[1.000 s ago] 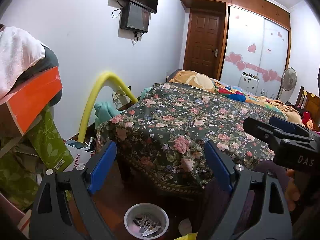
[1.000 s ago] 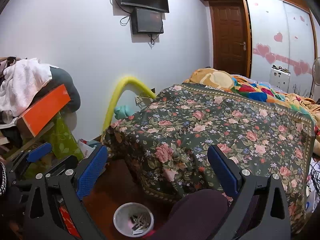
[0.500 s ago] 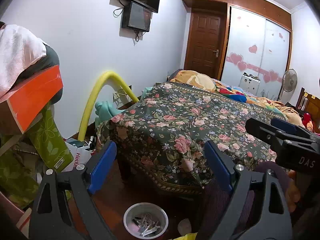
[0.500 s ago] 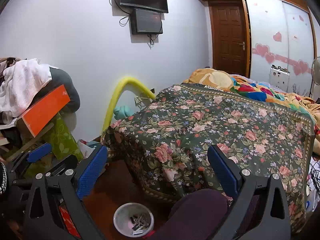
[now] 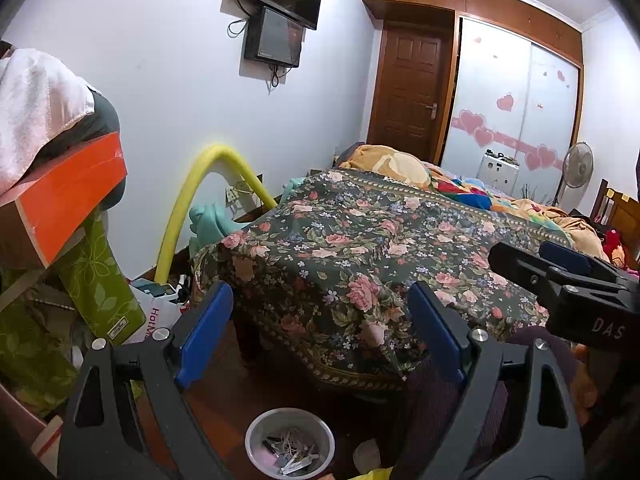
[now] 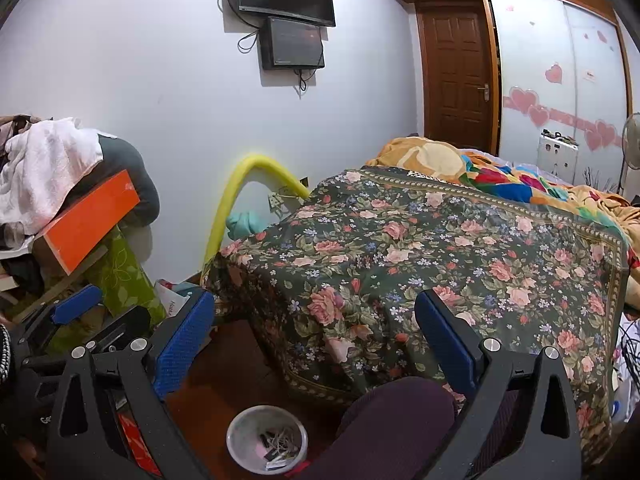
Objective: Collect trash
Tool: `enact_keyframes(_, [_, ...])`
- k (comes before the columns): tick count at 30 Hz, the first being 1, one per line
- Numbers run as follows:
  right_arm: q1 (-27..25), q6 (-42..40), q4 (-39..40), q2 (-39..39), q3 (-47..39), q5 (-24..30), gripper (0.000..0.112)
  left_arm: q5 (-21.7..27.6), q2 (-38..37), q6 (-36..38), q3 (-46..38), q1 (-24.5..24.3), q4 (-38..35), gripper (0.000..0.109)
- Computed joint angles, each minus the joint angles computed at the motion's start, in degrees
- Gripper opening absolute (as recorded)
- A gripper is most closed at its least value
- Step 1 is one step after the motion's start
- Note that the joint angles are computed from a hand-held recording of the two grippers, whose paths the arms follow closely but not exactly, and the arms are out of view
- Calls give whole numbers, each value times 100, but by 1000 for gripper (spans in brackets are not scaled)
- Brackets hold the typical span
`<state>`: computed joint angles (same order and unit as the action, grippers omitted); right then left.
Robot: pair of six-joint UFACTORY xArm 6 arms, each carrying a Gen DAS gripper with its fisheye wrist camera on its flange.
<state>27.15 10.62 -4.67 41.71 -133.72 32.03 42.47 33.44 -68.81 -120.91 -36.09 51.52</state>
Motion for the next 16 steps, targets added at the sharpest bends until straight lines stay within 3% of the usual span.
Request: enact_keyframes(16, [9, 170, -120, -25, 48, -40, 99, 124, 122, 227, -241, -85, -181, 89])
